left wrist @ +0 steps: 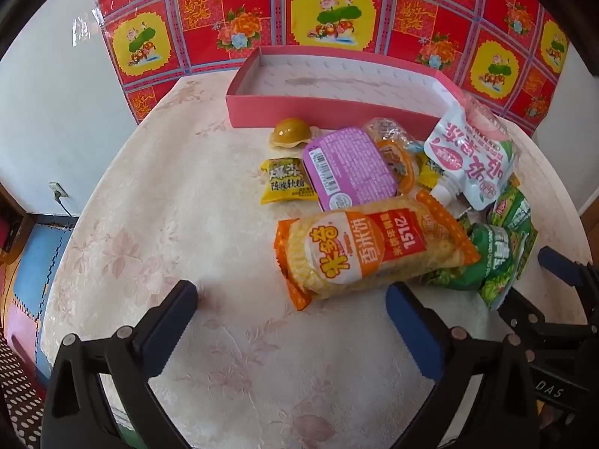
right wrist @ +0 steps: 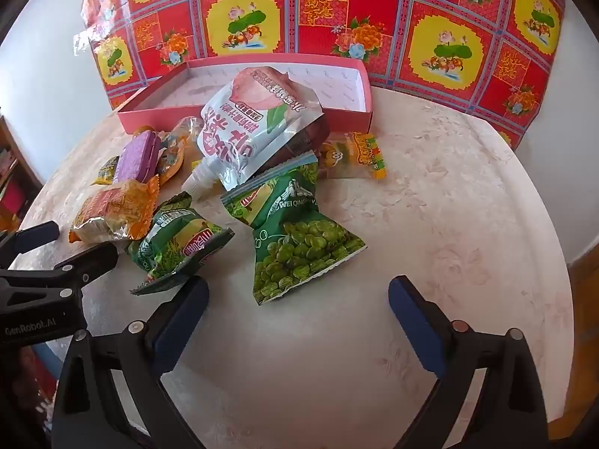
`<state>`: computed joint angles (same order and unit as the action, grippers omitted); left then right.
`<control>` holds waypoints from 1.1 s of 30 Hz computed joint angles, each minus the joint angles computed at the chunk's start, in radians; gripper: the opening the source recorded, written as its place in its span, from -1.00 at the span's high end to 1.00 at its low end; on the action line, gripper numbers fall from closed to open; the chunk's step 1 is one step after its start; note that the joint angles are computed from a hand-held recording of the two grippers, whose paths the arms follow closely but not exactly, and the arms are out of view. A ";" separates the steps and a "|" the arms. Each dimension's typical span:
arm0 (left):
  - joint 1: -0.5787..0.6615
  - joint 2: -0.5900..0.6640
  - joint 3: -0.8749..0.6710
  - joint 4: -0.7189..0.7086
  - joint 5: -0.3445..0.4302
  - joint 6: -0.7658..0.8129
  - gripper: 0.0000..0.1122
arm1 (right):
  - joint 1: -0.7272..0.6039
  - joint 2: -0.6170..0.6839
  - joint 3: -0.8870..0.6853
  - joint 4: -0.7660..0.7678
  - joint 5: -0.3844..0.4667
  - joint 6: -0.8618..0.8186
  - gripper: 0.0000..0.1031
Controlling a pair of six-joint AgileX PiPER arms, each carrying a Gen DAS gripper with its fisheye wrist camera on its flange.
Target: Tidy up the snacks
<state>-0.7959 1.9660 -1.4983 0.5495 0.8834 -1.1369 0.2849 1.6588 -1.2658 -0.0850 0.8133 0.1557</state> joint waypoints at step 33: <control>-0.014 -0.003 0.015 0.021 -0.011 -0.027 -0.83 | -0.014 -0.022 0.035 0.037 -0.043 -0.025 -0.91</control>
<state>-0.8103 1.9627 -1.4832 0.5708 0.8720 -1.1635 0.2707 1.6366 -1.2309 -0.0482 0.7699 0.1304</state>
